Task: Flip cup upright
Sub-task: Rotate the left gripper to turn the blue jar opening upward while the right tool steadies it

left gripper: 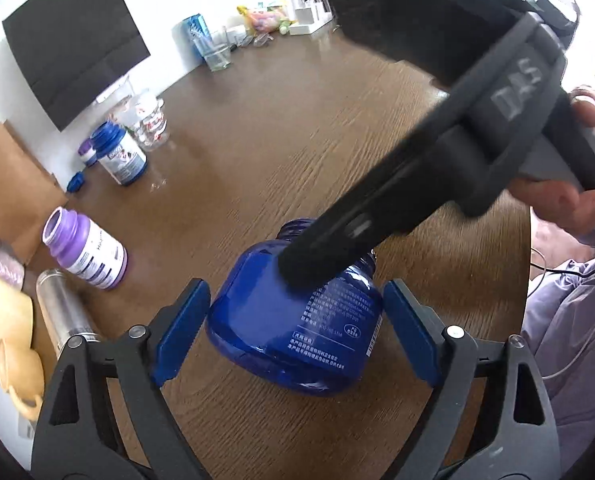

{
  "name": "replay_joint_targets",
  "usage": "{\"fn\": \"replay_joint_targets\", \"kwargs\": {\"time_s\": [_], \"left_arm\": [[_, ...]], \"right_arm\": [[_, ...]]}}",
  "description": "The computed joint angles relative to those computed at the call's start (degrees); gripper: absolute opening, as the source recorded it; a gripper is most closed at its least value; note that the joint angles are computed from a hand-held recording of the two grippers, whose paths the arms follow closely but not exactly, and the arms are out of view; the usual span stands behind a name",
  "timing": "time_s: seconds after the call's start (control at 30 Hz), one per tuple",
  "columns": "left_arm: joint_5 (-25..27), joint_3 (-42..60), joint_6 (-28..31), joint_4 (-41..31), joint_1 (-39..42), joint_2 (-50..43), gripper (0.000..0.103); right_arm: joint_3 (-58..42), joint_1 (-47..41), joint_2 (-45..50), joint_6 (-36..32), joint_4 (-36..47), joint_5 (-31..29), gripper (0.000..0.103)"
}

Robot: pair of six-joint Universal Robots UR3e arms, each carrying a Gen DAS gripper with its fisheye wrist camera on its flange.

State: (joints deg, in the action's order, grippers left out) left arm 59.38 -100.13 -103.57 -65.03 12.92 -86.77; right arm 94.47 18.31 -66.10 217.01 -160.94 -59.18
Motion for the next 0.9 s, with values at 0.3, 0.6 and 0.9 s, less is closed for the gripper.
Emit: {"fn": "replay_joint_targets", "kwargs": {"time_s": [0.3, 0.6, 0.9], "left_arm": [[0.7, 0.7, -18.9, -5.2, 4.2, 2.1, 0.088], [-0.7, -0.3, -19.0, -9.2, 5.2, 2.7, 0.090], [-3.5, -2.0, -22.8, -6.0, 5.4, 1.0, 0.086]], "right_arm": [[2.3, -0.4, 3.2, 4.9, -8.1, 4.3, 0.083], [-4.4, 1.8, 9.7, 9.3, -10.4, 5.3, 0.083], [-3.6, 1.1, 8.1, 7.4, -7.9, 6.7, 0.083]]}}
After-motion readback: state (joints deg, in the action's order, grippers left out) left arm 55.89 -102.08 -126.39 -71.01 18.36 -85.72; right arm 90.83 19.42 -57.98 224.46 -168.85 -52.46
